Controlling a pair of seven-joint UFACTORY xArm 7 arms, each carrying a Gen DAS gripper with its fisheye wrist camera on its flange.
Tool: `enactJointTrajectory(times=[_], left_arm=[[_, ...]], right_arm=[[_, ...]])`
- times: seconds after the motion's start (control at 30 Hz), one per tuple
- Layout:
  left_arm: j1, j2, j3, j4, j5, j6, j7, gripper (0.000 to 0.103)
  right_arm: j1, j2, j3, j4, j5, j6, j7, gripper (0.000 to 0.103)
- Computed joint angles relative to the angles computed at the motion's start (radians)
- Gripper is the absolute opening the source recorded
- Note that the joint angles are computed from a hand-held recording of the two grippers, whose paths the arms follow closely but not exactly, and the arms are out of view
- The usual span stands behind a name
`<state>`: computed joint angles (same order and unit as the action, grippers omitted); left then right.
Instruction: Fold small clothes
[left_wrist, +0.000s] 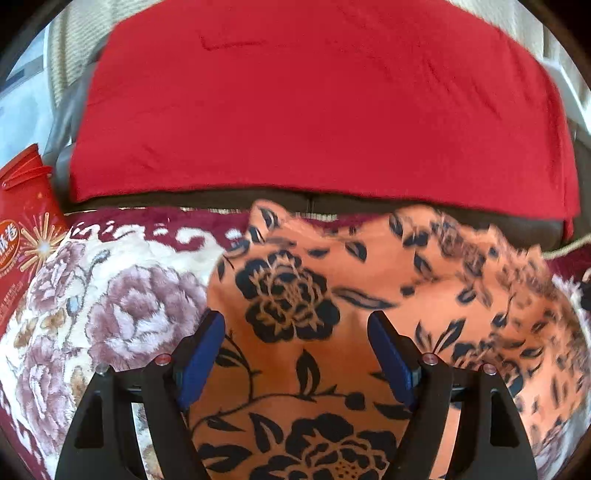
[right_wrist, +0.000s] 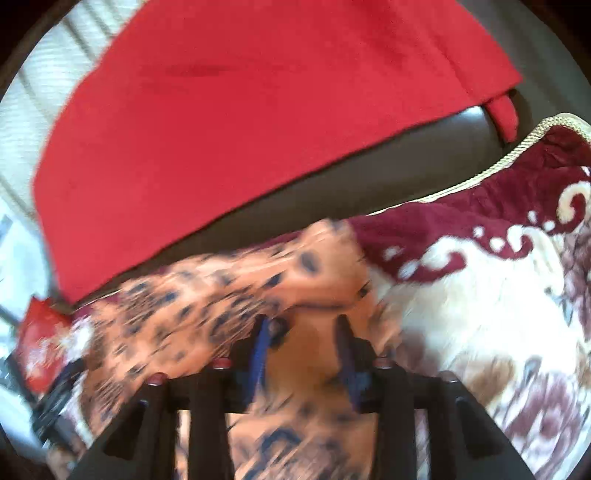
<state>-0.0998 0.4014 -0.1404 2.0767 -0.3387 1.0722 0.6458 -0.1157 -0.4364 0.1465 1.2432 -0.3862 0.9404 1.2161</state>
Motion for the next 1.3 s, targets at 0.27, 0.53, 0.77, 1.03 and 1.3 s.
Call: enactJointTrajectory(times=[0.27,0.53,0.77,1.03,1.3], left_arm=[[-0.041,-0.035,0.028,-0.067,0.125,0.011,-0.033,0.080],[0.085,-0.100,0.013,-0.057,-0.102,0.168,-0.006,0.080],[0.156,-0.106,0.055,-0.047,-0.177,0.307,-0.104,0.080],[0.200,-0.076,0.069,-0.047,-0.218,0.473,-0.249,0.080],[0.187,-0.080,0.054,-0.110,-0.263,0.413,-0.324,0.081]], right_arm=[[0.071,-0.006,0.061,-0.073,0.013,0.028,0.026,0.067],[0.096,-0.284,0.079,-0.306,0.059,-0.199,0.181,0.069],[0.059,-0.434,0.122,-0.523,0.233,-0.487,0.323,0.071],[0.009,-0.456,0.167,-0.610,0.339,-0.579,0.436,0.073],[-0.114,-0.468,0.228,-0.646,0.309,-0.629,0.532,0.073]])
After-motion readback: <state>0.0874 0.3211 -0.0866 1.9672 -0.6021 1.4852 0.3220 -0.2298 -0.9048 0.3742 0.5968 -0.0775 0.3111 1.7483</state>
